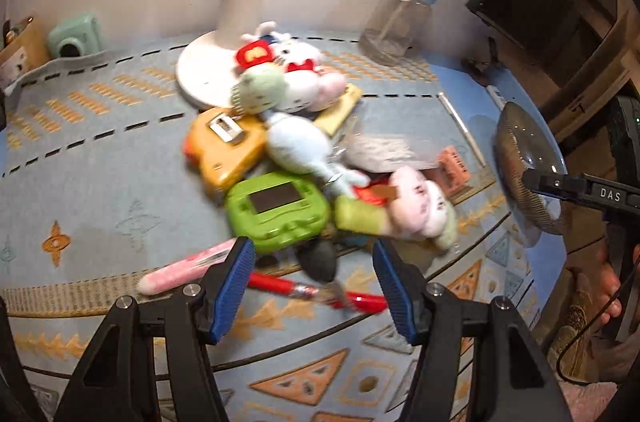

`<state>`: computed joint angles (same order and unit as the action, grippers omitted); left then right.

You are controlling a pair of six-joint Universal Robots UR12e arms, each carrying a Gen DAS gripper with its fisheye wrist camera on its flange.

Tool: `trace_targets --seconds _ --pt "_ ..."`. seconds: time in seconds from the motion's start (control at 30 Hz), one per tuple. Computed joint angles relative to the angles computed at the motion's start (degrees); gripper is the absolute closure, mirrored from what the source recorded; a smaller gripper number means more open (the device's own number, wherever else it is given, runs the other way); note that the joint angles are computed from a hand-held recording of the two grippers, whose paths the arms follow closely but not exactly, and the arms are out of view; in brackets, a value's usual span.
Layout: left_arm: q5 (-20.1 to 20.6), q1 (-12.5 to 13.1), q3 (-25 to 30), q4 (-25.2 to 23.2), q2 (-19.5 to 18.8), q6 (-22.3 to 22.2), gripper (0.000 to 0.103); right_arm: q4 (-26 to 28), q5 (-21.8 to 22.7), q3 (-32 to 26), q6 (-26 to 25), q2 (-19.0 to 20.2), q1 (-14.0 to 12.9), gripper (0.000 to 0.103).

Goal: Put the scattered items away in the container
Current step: 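Grasp the pink polka-dot pen with the left gripper while the right grasps the three-ball plush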

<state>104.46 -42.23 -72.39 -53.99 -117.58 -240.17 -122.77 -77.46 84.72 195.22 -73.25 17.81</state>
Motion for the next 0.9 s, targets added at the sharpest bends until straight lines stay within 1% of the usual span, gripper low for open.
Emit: trace_targets --seconds 0.07,0.2,0.27,0.37,0.5,0.57,0.67,0.73,0.83,0.9 --pt "-1.0 0.5 -3.0 0.2 1.7 2.0 0.045 0.4 -0.3 -0.5 -0.2 0.6 1.1 0.052" --pt "-4.0 1.7 -7.1 2.4 3.4 8.2 0.045 1.2 -0.6 -1.0 -1.7 1.3 2.5 0.051" --pt "-4.0 2.1 -7.6 1.7 3.4 11.4 0.045 2.0 -0.3 -1.3 -2.8 1.8 3.0 0.051" --pt "-5.5 2.9 -8.3 2.9 3.2 16.0 0.045 3.6 -0.8 -2.1 -5.0 2.6 4.0 0.051" --pt "-7.1 3.6 -8.1 3.6 2.5 20.2 0.045 2.2 -3.2 -2.6 -8.8 3.4 5.5 0.051" --pt "-6.6 3.5 -8.1 4.2 2.3 21.5 0.045 1.4 -4.8 -3.2 -10.5 4.1 6.2 0.051" --pt "-6.9 3.6 -9.0 6.0 2.6 21.7 0.045 1.4 -7.7 -4.7 -13.1 5.5 7.0 0.051" --pt "-5.9 3.3 -9.4 7.0 2.6 22.3 0.045 1.2 -9.7 -5.5 -14.3 6.4 7.4 0.046" --pt "-4.8 3.0 -10.4 9.2 2.9 22.0 0.044 0.6 -9.7 -6.3 -14.9 7.4 7.2 0.040" --pt "-5.1 2.9 -11.0 10.9 2.9 22.3 0.034 1.2 -9.0 -7.0 -15.1 8.1 7.0 0.035"
